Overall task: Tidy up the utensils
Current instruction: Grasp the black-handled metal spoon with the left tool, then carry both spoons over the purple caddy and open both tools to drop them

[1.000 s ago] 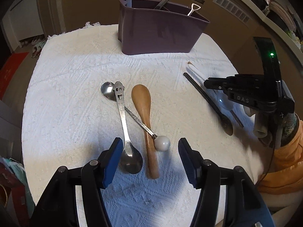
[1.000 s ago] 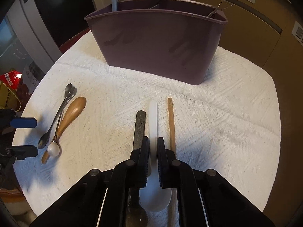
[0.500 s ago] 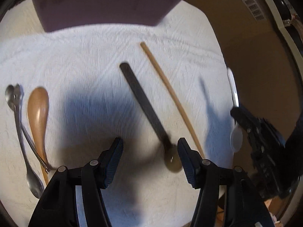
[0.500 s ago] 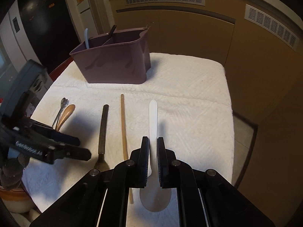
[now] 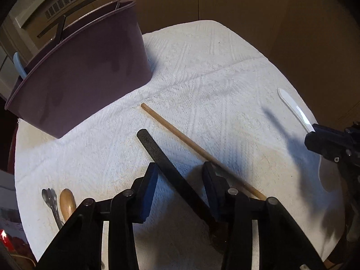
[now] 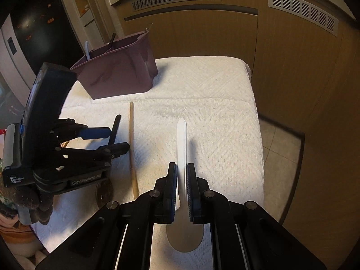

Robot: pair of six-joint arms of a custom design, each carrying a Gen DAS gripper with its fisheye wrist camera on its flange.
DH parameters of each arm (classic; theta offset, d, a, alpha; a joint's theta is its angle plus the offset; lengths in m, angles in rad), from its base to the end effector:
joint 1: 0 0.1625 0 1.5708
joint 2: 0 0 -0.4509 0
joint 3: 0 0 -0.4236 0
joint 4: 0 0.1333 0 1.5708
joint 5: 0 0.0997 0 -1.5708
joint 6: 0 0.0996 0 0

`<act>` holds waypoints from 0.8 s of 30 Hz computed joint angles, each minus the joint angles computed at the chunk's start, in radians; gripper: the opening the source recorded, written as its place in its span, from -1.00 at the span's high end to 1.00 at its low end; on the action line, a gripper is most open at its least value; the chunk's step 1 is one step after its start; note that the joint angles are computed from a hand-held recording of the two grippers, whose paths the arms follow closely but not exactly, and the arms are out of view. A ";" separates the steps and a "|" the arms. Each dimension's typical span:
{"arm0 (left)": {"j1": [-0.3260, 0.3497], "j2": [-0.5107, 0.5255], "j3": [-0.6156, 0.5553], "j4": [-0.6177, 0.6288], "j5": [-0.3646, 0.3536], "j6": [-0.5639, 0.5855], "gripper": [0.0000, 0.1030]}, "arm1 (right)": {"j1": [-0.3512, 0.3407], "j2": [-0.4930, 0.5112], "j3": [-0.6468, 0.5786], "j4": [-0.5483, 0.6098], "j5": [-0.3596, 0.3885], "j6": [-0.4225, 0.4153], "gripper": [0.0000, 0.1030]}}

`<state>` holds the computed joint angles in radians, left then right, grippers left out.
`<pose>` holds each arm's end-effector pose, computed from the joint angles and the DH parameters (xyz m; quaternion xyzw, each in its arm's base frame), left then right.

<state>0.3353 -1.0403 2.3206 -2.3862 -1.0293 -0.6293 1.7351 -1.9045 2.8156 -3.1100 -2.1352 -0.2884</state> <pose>-0.3173 -0.3061 0.0246 0.3387 0.8765 -0.0767 0.3333 0.1185 -0.2257 0.2443 0.1212 -0.9095 0.2797 0.2827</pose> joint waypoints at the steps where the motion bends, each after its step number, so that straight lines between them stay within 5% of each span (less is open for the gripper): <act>1: 0.008 -0.012 0.003 0.004 -0.009 0.006 0.41 | 0.004 0.002 -0.002 0.002 -0.005 0.004 0.83; 6: 0.023 -0.112 0.042 0.085 0.000 0.031 0.79 | 0.030 -0.010 -0.008 0.013 -0.011 0.012 0.83; 12: 0.088 -0.204 0.061 0.110 -0.074 0.031 0.77 | 0.040 0.021 -0.010 0.007 0.004 0.013 0.83; 20: 0.078 -0.094 -0.001 0.073 -0.062 0.039 0.46 | 0.054 0.116 -0.008 -0.047 0.017 0.027 0.83; 22: 0.079 -0.085 0.002 0.047 -0.052 0.042 0.77 | 0.068 0.116 -0.009 -0.039 0.009 0.038 0.83; 24: 0.073 -0.136 0.040 0.039 -0.037 0.019 0.81 | 0.079 0.103 -0.008 -0.030 0.007 0.045 0.83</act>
